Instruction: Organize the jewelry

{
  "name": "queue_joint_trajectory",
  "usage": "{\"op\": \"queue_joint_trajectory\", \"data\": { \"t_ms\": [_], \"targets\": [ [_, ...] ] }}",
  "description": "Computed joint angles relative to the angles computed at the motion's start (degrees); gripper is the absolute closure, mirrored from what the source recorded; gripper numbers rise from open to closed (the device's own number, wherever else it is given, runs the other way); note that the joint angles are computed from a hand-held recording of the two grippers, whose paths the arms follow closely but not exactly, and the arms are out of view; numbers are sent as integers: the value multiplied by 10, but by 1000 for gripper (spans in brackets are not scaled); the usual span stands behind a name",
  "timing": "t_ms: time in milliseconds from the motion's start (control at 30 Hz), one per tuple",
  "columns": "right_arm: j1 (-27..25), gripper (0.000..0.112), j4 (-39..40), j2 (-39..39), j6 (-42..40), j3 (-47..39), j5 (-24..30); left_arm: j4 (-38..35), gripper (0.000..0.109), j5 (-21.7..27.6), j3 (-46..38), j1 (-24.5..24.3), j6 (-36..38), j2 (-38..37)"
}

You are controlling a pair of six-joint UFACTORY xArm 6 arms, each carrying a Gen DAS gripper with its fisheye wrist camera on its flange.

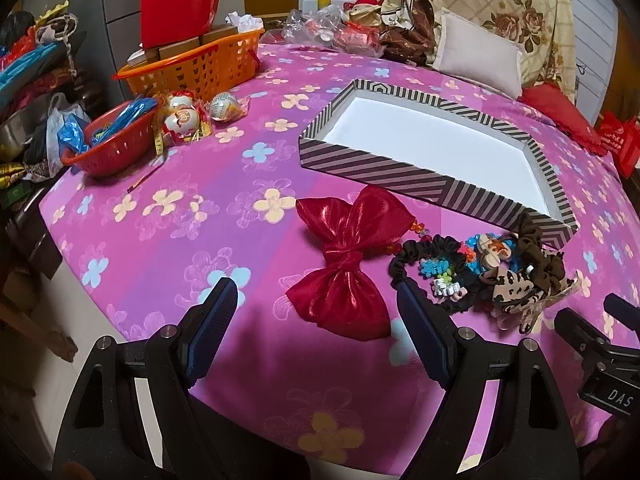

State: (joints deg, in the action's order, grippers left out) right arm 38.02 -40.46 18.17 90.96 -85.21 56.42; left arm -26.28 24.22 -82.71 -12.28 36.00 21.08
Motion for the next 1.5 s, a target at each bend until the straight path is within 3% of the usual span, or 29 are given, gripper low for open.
{"op": "queue_joint_trajectory", "data": {
  "t_ms": [633, 1100, 1500],
  "targets": [
    [-14, 10, -2, -22, 22, 47, -62, 7, 26, 14, -14, 7, -5, 12],
    [-39, 10, 7, -17, -32, 31, -83, -6, 26, 129, -141, 41, -31, 81],
    [-78, 46, 51, 32, -117, -5, -161, 19, 26, 164, -194, 19, -30, 122]
  ]
}}
